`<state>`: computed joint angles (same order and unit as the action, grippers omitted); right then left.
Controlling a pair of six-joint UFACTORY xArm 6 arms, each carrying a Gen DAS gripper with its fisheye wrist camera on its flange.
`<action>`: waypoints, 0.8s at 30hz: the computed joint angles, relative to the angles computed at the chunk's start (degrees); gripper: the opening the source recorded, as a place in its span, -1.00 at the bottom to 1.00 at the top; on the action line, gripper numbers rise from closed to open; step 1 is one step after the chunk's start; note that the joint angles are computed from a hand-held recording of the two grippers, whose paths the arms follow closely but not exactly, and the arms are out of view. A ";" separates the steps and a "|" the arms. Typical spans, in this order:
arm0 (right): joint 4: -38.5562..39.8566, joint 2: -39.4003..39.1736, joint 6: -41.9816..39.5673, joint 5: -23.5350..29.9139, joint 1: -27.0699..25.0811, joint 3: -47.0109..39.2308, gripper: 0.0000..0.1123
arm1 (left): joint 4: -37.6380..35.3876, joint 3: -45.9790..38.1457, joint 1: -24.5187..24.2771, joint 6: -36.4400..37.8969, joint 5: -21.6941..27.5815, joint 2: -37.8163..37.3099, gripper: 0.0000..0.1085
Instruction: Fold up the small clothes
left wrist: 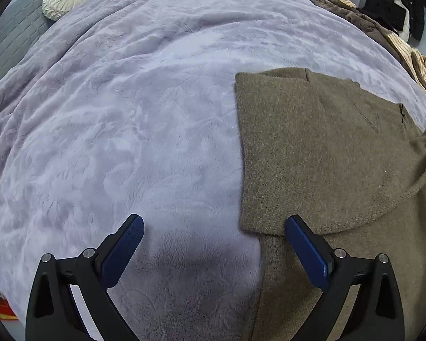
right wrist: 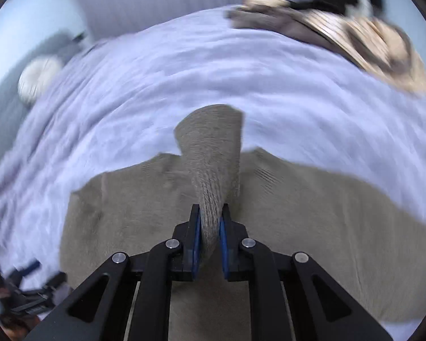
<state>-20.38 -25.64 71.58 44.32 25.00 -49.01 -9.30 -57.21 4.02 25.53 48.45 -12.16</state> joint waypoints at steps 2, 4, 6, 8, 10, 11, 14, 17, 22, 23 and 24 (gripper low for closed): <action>7.04 -6.60 2.75 -4.10 -1.94 8.83 -0.65 | 0.67 0.16 -0.54 -1.08 -0.49 0.43 0.85; 12.47 -10.24 5.10 -5.71 -1.80 14.09 0.12 | 0.97 0.03 -0.95 -2.29 -0.89 0.80 0.85; 14.59 -14.71 9.10 -10.10 -1.50 19.61 0.37 | 1.88 -0.14 -1.42 -2.86 -0.49 0.74 0.85; 14.04 -19.04 14.62 -13.22 -0.71 23.21 0.37 | 2.14 0.23 -1.45 -1.80 -0.57 -0.44 0.85; 14.62 -19.91 16.70 -14.81 -1.36 24.10 0.37 | -1.61 -0.51 -0.37 -0.02 0.18 -1.33 0.85; 15.36 -19.75 16.98 -15.52 -1.99 24.47 0.37 | -4.48 -2.10 0.27 0.59 1.56 -0.71 0.85; 16.86 -17.65 16.03 -17.57 -3.76 24.17 0.33 | -7.82 -9.41 0.13 -0.23 5.97 5.32 0.85; 16.87 -14.72 13.00 -15.63 -3.44 21.34 0.18 | -9.24 -17.47 -1.36 -2.04 9.22 13.98 0.85; 19.96 -11.44 6.56 -8.23 -4.32 16.43 -0.86 | -7.98 -25.32 -3.09 -8.73 11.93 21.10 -0.50; 19.72 -10.40 4.02 -8.13 -4.79 14.83 -0.86 | -7.95 -25.01 -3.20 -9.36 10.81 20.71 -0.50; 17.86 -9.79 2.39 -9.01 -4.98 13.50 -0.87 | -8.06 -23.59 -3.35 -9.25 8.47 19.37 -0.50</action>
